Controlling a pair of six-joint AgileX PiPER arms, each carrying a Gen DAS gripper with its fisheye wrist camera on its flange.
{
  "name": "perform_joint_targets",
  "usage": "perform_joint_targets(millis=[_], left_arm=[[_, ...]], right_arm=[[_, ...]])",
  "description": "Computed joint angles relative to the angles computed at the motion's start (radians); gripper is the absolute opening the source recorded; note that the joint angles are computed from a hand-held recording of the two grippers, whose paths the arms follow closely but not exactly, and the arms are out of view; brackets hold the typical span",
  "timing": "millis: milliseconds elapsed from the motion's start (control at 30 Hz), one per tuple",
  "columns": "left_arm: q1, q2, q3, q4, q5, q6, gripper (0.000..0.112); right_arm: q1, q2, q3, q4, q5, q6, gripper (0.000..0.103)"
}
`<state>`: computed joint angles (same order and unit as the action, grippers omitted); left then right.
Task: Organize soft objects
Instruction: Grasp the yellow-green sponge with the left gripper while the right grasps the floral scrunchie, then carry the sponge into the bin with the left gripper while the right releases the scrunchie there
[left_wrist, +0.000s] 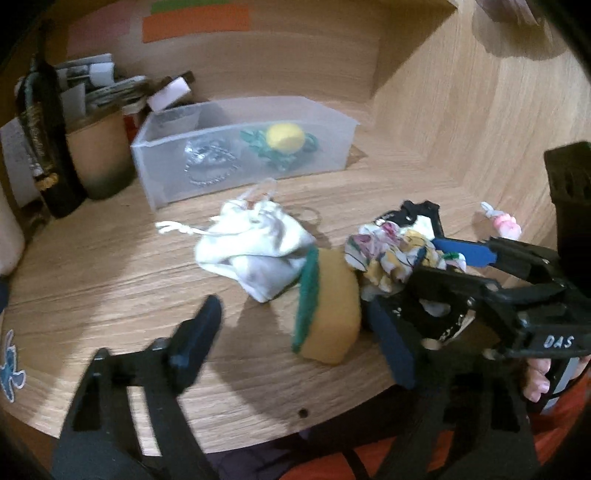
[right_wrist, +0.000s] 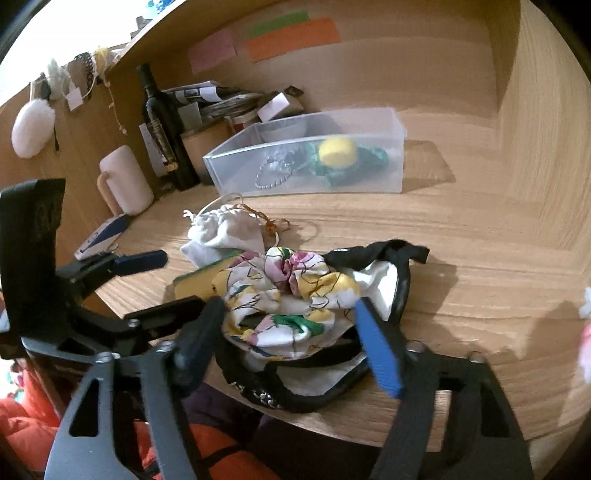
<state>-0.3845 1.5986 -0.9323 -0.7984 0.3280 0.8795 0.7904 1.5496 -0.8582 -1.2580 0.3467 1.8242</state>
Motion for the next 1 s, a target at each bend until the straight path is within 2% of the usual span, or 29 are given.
perform_joint_targets(millis=[67,133,200,233,333,433,633,733,1000], left_arm=[[-0.009,0.013,-0.007,-0.006,0.004,0.010,0.058],[-0.015,0.018,-0.012,-0.009,0.009,0.019,0.042],[-0.012,0.021,-0.015,-0.029,0.020,0.044,0.031],[-0.011,0.022,-0.017,-0.035,0.026,0.053,0.031],[-0.013,0.002,-0.005,-0.061,0.014,0.086,0.029],[-0.012,-0.032,0.004,-0.093,0.002,0.129,0.029],[0.026,-0.081,-0.028,-0.185,0.039,0.210,0.029],[0.051,-0.079,-0.072,-0.205,0.061,0.215,0.029],[0.106,-0.006,-0.226,-0.180,0.058,0.148,0.029]], right_arm=[[-0.010,0.000,0.006,-0.010,-0.016,0.014,0.050],[-0.010,0.002,0.005,-0.007,-0.017,0.011,0.035],[-0.011,0.000,0.009,-0.024,-0.016,0.032,0.029],[-0.011,-0.001,0.011,-0.034,-0.017,0.040,0.024],[0.001,-0.010,0.011,-0.062,0.014,0.061,0.020],[0.018,-0.032,0.012,-0.088,0.057,0.071,0.020],[0.038,-0.076,-0.006,-0.123,0.126,0.066,0.020],[0.030,-0.087,-0.022,-0.142,0.138,0.064,0.020],[-0.030,-0.078,-0.117,-0.167,0.149,0.007,0.020]])
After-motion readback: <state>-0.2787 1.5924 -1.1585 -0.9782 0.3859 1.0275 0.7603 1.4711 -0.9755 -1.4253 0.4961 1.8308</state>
